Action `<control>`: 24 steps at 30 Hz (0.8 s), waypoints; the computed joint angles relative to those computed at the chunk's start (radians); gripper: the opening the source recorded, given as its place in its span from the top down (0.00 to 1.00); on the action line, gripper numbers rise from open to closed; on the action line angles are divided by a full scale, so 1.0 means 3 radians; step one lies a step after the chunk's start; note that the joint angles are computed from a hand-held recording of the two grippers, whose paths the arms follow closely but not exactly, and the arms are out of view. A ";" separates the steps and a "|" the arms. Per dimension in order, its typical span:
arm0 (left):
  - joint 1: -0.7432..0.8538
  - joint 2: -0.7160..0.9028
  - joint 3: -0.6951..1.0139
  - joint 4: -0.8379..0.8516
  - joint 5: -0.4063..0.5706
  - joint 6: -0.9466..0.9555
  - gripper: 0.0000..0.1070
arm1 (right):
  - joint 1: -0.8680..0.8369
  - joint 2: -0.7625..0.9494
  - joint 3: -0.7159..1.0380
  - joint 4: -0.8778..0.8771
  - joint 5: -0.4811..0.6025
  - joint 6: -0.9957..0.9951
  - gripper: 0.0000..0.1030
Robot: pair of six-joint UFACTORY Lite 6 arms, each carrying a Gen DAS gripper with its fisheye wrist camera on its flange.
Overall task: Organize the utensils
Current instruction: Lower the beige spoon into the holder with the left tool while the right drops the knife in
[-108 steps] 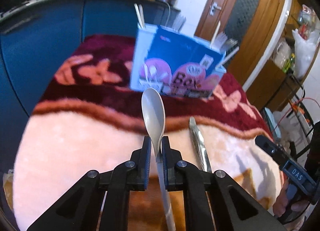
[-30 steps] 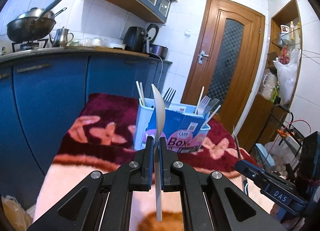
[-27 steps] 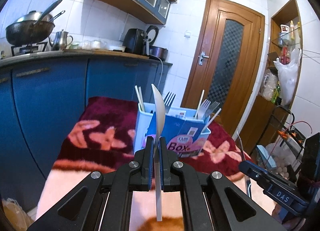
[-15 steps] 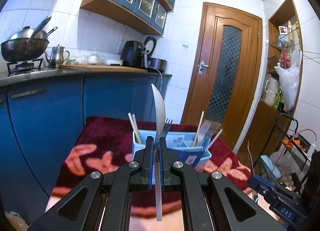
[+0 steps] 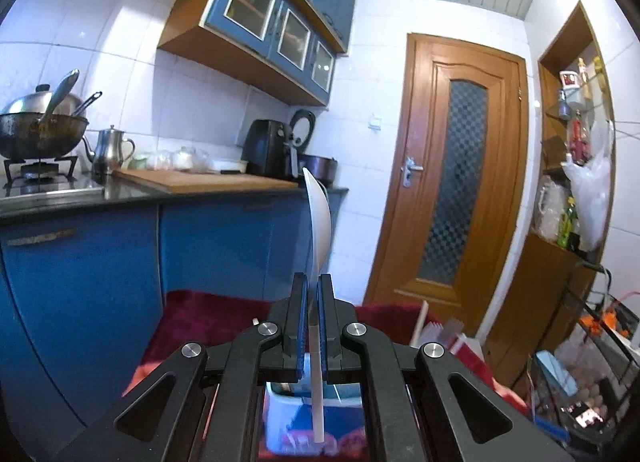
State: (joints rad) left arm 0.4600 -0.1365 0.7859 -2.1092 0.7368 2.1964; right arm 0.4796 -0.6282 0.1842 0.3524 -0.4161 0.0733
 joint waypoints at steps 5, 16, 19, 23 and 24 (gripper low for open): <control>-0.0156 0.0285 0.0170 -0.0618 0.0011 0.0479 0.96 | -0.0132 0.0081 -0.0001 -0.0286 -0.0058 0.0225 0.79; -0.0347 0.0836 0.0271 -0.1383 0.0146 0.1147 0.96 | -0.0226 0.0167 0.0112 -0.0249 -0.0011 0.0087 0.80; -0.0340 0.0929 0.0285 -0.1358 0.0155 0.1125 0.96 | -0.0155 0.0190 0.0144 0.0092 -0.0087 -0.0252 0.80; -0.0353 0.0993 0.0256 -0.1390 0.0207 0.1200 0.96 | -0.0098 0.0275 0.0246 0.0408 -0.0162 -0.0572 0.80; -0.0356 0.1004 0.0240 -0.1406 0.0227 0.1234 0.96 | -0.0083 0.0303 0.0276 0.0484 -0.0176 -0.0642 0.80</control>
State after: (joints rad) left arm 0.3531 0.1648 0.8577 -2.5310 0.8050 2.5665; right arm 0.4549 -0.5375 0.2670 0.4974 -0.4687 -0.1194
